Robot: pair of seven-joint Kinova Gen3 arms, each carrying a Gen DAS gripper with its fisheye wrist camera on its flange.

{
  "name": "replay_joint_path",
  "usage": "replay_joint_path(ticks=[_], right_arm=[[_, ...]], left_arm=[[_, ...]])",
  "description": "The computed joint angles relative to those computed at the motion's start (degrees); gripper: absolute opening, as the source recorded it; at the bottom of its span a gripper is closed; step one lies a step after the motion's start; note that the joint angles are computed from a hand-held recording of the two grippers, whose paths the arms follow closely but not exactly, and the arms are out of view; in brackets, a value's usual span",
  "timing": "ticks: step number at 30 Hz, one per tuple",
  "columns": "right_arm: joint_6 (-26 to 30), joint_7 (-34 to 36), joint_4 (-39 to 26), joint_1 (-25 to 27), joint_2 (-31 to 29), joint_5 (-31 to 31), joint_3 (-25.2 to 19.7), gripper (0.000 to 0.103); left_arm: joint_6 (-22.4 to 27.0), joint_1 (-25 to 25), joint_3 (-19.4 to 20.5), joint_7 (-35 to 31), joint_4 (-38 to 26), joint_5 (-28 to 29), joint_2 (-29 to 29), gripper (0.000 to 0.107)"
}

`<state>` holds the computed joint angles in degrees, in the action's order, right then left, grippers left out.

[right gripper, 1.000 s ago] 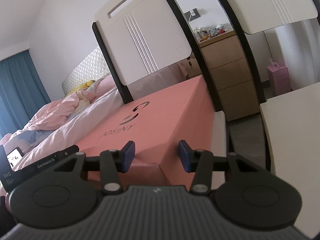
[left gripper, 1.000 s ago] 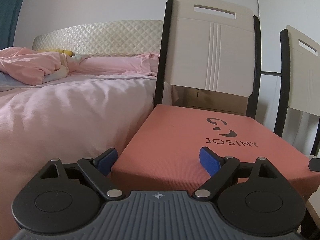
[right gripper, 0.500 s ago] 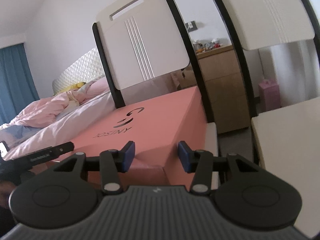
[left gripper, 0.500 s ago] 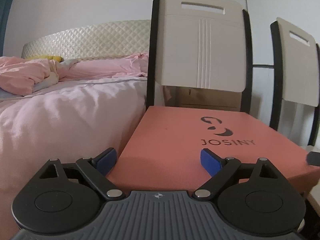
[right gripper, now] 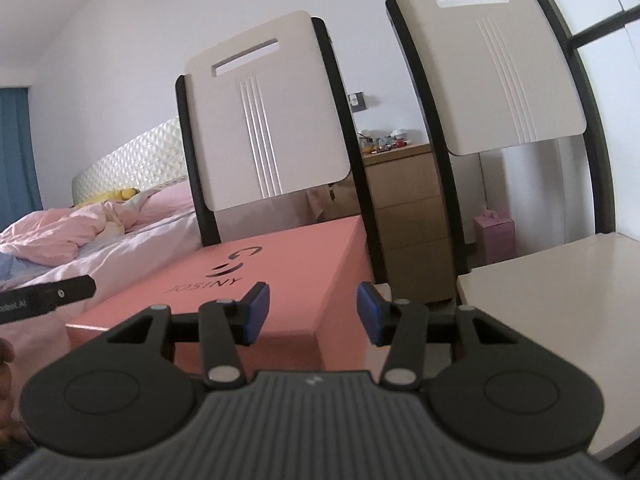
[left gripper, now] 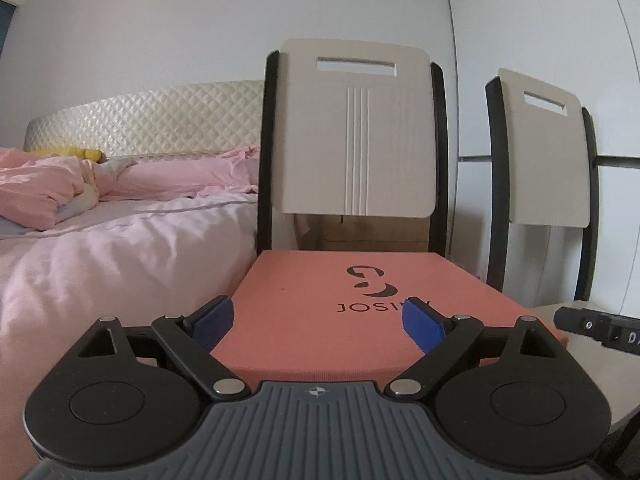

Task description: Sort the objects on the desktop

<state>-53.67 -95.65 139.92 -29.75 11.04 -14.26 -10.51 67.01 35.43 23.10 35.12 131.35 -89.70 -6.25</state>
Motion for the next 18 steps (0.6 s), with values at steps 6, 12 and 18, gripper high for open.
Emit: replay_joint_path(ticks=[6, 12, 18], right_arm=[[-2.89, 1.66, 2.94, -0.84, -1.83, 0.56, -0.68, 0.074], [-3.85, 2.59, 5.54, -3.17, -4.75, -3.85, -2.43, 0.088], [-9.60, 7.49, 7.79, -7.74, -4.55, -11.45, -4.74, 0.099]], left_arm=[[5.72, 3.61, 3.67, 2.14, 0.47, 3.32, 0.15, 0.098], [9.56, 7.10, 5.52, 4.72, 1.87, 3.19, 0.85, 0.103], [16.24, 10.94, 6.29, 4.69, 2.27, 4.21, 3.49, 0.103]])
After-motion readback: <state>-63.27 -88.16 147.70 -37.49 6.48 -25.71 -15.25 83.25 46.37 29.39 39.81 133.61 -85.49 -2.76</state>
